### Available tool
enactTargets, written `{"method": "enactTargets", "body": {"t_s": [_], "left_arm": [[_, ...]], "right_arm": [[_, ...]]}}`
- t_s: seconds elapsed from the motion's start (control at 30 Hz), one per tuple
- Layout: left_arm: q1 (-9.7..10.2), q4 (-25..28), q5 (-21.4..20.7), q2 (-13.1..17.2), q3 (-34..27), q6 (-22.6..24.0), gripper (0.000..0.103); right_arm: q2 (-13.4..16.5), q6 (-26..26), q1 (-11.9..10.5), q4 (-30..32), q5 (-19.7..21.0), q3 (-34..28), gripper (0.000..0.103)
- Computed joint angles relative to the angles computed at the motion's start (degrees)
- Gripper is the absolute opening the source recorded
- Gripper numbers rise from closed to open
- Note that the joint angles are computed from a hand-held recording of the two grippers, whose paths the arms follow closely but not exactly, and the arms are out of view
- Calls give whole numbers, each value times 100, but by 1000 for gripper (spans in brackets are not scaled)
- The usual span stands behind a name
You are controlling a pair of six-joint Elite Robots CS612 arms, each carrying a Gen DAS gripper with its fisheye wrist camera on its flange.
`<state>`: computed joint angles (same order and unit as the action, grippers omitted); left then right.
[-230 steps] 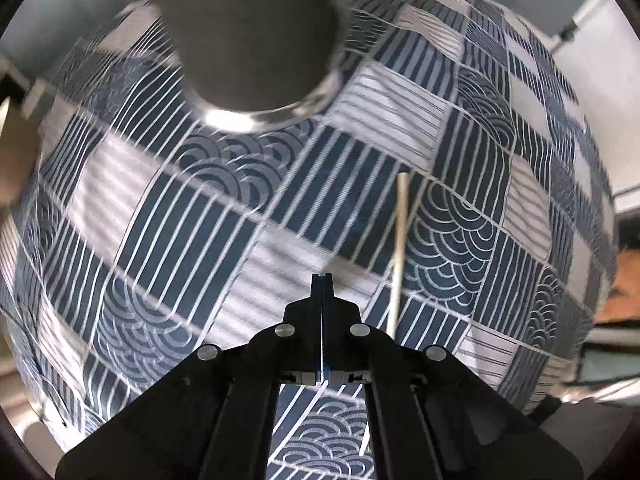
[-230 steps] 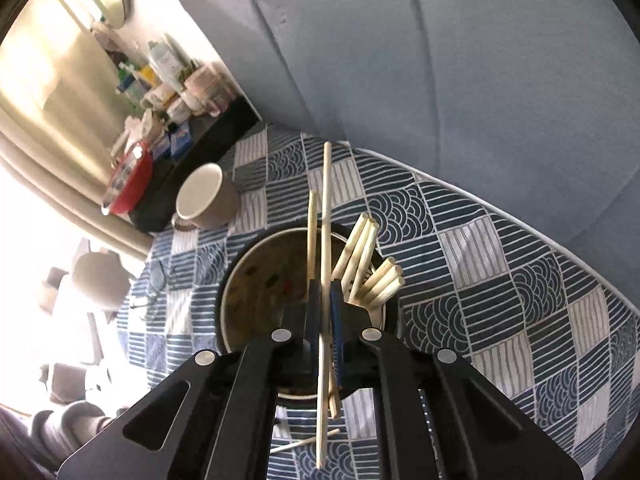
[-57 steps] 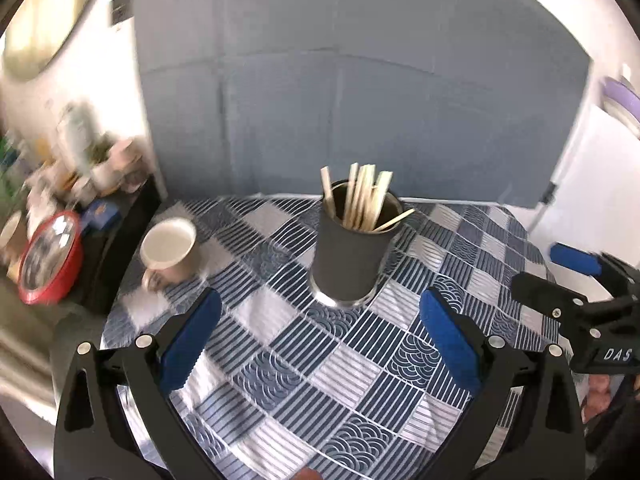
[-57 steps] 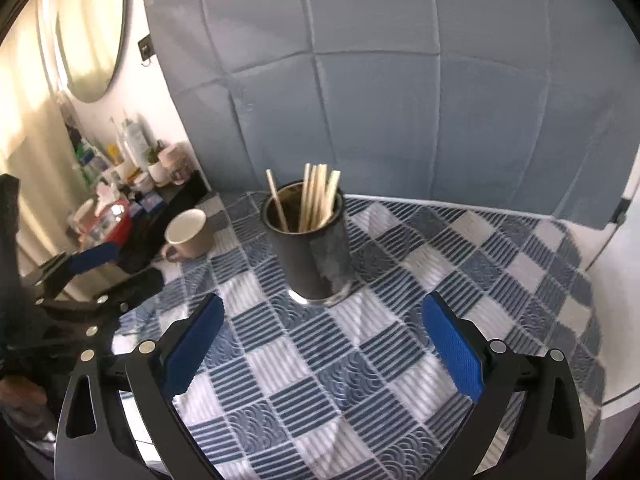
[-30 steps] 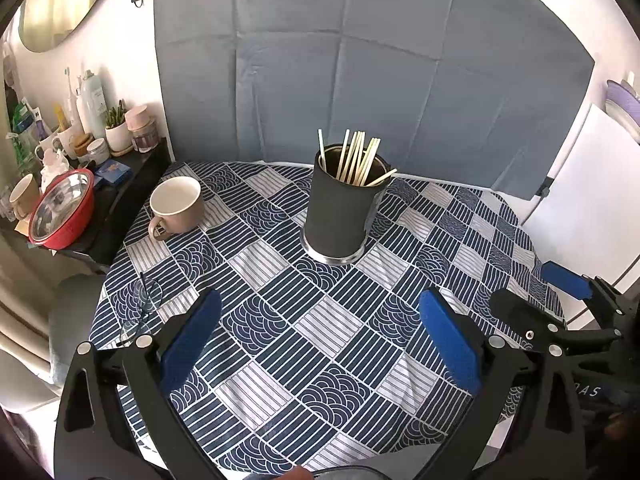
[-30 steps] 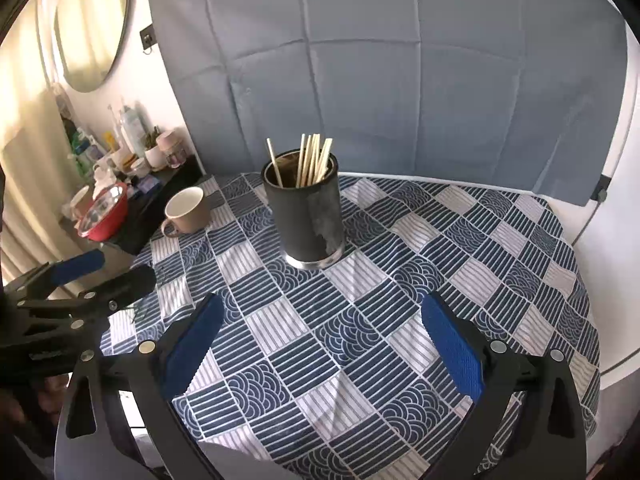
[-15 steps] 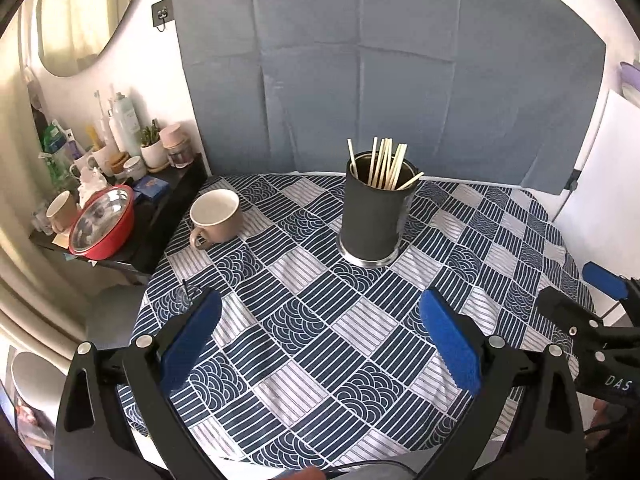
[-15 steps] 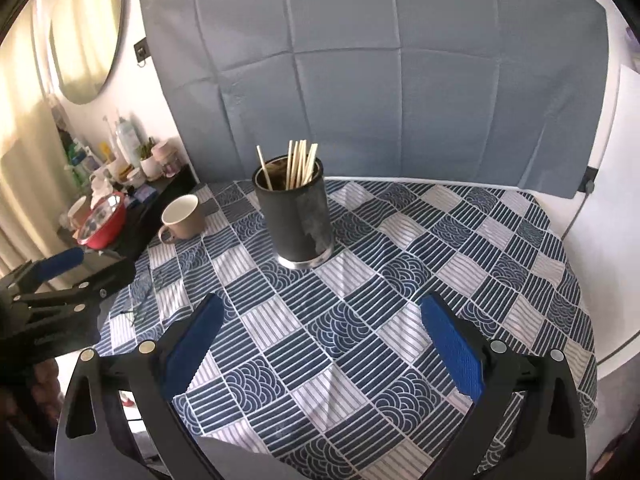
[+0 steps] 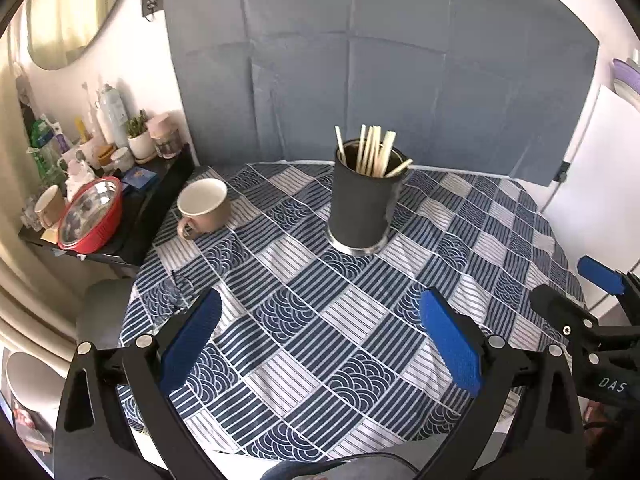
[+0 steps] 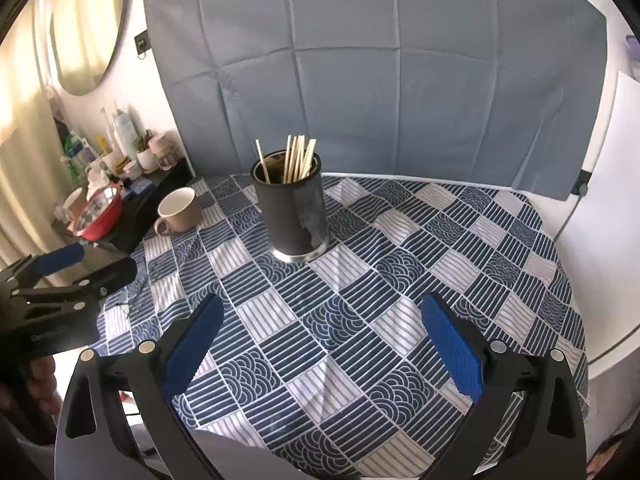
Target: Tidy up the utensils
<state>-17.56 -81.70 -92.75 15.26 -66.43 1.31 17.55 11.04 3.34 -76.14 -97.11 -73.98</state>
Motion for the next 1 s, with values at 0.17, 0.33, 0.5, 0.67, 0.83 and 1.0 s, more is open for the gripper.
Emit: {"method": "enactTargets", "body": {"t_s": [0.17, 0.33, 0.5, 0.67, 0.83, 1.0], "left_arm": [[20, 32, -112, 4, -4, 67, 97], [22, -9, -123, 10, -15, 138, 97], [36, -6, -194, 4, 0, 193, 97], [40, 3, -243, 2, -2, 278, 97], [35, 84, -265, -8, 11, 364, 97], [51, 103, -381, -24, 52, 405, 97]], "right_arm": [[1, 30, 18, 29, -68, -16, 95], [16, 42, 46, 37, -144, -57, 95], [23, 74, 53, 41, -166, -74, 95], [26, 102, 59, 71, -172, -90, 95], [26, 172, 53, 104, -146, -85, 95], [37, 199, 51, 109, -153, -103, 95]]}}
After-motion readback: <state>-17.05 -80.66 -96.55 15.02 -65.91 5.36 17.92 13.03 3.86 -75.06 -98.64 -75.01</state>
